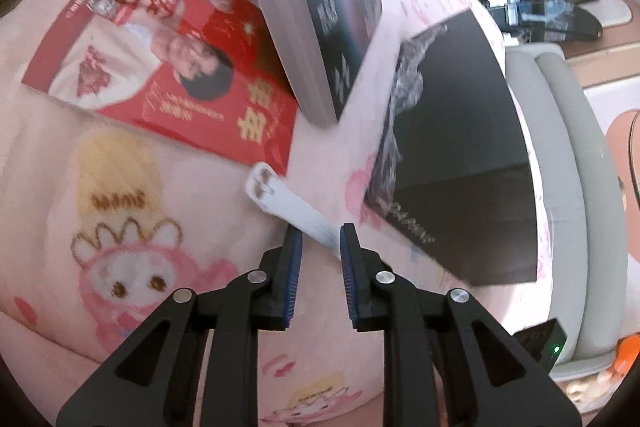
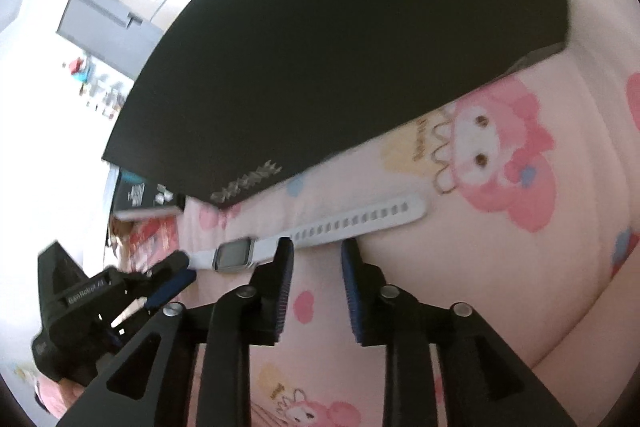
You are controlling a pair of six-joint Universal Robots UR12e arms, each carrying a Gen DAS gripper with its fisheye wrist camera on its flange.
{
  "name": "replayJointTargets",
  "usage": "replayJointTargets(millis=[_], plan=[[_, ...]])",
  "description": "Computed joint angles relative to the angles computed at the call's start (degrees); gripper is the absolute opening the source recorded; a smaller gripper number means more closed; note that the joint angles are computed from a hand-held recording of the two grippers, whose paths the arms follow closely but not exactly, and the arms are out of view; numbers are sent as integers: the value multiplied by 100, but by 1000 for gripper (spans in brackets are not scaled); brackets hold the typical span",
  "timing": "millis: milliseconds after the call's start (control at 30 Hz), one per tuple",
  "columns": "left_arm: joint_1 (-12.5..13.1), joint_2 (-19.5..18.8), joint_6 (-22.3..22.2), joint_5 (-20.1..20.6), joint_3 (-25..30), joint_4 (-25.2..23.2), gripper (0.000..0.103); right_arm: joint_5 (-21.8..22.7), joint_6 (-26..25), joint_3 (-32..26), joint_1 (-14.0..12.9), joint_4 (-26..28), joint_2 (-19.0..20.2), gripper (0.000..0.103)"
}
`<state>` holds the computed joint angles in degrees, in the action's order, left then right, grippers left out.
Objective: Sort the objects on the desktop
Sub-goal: 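Carry the white smartwatch in the left gripper over the DAPHNE box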
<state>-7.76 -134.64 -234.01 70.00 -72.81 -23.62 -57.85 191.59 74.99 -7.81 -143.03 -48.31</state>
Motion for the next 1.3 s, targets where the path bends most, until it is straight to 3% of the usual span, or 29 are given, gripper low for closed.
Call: replayJointTargets(millis=[67, 200, 233, 267, 300, 367, 567, 733, 800, 900, 1067, 1167, 1233, 1300], plan=[[-56, -89, -194, 119, 73, 138, 26, 47, 277, 18, -34, -209, 30, 32], [-74, -149, -172, 291, 166, 53, 23, 121, 359, -50, -46, -294, 120, 33], [-62, -115, -34, 338, 167, -17, 19, 145, 343, -63, -45, -299, 132, 30], [-61, -96, 92, 384, 177, -65, 14, 168, 328, -76, -44, -303, 145, 17], [-99, -124, 181, 420, 224, -46, 10, 199, 272, -68, -43, -318, 138, 11], [-167, -176, 357, 478, 307, -1, 7, 242, 172, -38, -43, -380, 114, 7], [-165, -12, 703, 249, 80, 328, 4, 202, -185, 143, -51, -873, -84, 3], [-245, 154, 1067, 344, 57, 554, 4, 634, -322, 228, -141, -1364, -228, 3], [-291, 200, 1383, 530, 102, 349, 4, 508, -541, 210, -99, -1429, -265, 3], [-271, 130, 1295, 579, 172, 138, 4, 327, -731, 111, -84, -1252, -223, 3], [-152, 119, 798, 438, -1, -101, 5, 440, -647, 26, -162, -409, -98, 4], [-53, 119, 569, -116, -141, -26, 12, 491, -873, -148, -130, 318, 9, 4], [-41, 107, 667, -374, -143, -157, 18, 542, -982, -202, -96, 558, 51, 5], [-67, 67, 785, -462, -77, -369, 18, 467, -1053, -317, -46, 901, 125, 6]])
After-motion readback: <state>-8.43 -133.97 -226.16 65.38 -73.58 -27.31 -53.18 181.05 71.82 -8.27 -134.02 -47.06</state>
